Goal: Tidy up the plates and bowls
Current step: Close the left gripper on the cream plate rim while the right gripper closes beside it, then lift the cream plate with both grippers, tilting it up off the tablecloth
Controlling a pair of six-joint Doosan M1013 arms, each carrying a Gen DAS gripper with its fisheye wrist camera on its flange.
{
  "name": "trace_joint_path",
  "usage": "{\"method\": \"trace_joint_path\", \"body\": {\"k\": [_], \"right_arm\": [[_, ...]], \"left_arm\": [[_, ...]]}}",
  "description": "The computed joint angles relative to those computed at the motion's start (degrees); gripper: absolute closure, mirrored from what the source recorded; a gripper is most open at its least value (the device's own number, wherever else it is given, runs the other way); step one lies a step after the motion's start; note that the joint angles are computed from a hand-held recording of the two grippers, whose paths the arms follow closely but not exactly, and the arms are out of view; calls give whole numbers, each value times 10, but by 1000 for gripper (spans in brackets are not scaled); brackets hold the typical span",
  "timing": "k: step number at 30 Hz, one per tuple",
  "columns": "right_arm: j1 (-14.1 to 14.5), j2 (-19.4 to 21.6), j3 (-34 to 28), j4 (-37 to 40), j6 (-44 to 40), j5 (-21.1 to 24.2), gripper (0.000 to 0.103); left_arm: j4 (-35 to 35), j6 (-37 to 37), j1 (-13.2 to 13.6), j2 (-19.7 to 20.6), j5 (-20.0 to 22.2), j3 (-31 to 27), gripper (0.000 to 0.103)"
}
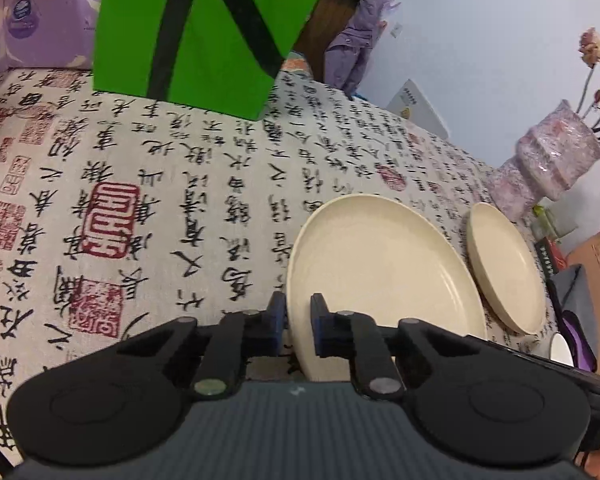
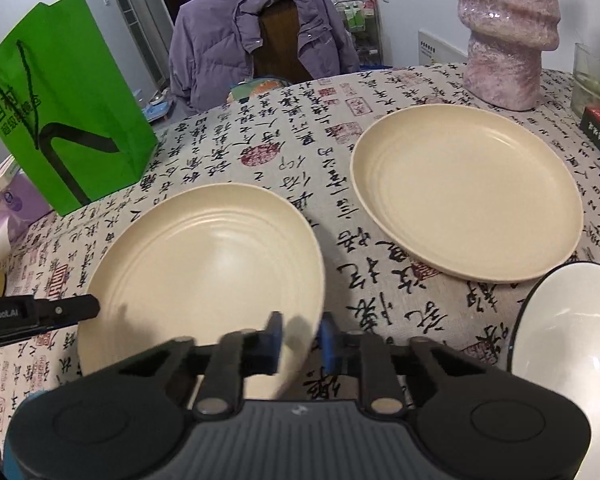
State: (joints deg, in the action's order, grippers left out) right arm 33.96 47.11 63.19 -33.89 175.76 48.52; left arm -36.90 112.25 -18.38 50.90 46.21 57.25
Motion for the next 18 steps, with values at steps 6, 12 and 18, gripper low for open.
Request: {"method": "trace_joint_path", "body": {"k": [6,12,18], "right_arm": [[1,4,-5,-2,-9,1,93],[-2,5,-6,-2,-5,2,92],[-6,6,-8,1,-9,-2,92]], "left_arm": [[12,-23,1,1,-3,-2,96],[20,-30,0,2,-5,-3,96],[-3,-17,4,4,-12,-1,95]]}}
